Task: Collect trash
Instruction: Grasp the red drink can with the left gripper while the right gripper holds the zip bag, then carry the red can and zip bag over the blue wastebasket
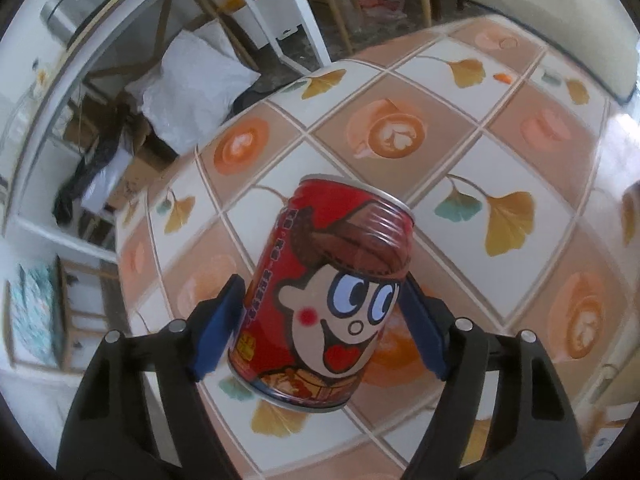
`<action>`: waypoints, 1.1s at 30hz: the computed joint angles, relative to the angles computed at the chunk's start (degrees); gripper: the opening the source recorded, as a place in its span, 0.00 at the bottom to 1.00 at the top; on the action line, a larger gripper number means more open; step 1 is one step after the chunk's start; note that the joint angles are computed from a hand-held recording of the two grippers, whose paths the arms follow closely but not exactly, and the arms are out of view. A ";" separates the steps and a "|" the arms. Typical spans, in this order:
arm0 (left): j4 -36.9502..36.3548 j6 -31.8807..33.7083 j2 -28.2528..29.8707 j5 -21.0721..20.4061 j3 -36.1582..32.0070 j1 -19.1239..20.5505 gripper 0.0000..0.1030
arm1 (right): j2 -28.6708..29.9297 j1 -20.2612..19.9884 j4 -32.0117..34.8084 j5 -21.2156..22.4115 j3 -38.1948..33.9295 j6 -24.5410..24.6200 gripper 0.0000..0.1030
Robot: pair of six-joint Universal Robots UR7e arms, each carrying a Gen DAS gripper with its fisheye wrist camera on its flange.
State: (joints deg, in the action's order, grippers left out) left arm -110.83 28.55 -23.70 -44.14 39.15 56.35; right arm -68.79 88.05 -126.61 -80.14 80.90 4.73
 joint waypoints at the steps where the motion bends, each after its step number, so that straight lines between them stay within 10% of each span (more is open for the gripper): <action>1: -0.66 -1.10 -1.01 -0.89 1.20 -0.03 0.71 | -0.17 0.11 -0.28 0.23 0.09 0.11 0.02; 12: -16.83 -15.02 -19.86 -17.38 22.73 -1.39 0.70 | -6.84 2.15 -5.26 4.16 4.89 0.41 0.02; 23: -32.96 -23.27 -40.15 -28.68 49.10 -11.81 0.70 | -24.88 4.16 -12.35 5.12 19.60 0.05 0.02; 33: -34.65 -32.27 -40.25 -36.43 56.60 -20.33 0.70 | -49.14 -4.19 -13.03 6.01 35.46 1.47 0.02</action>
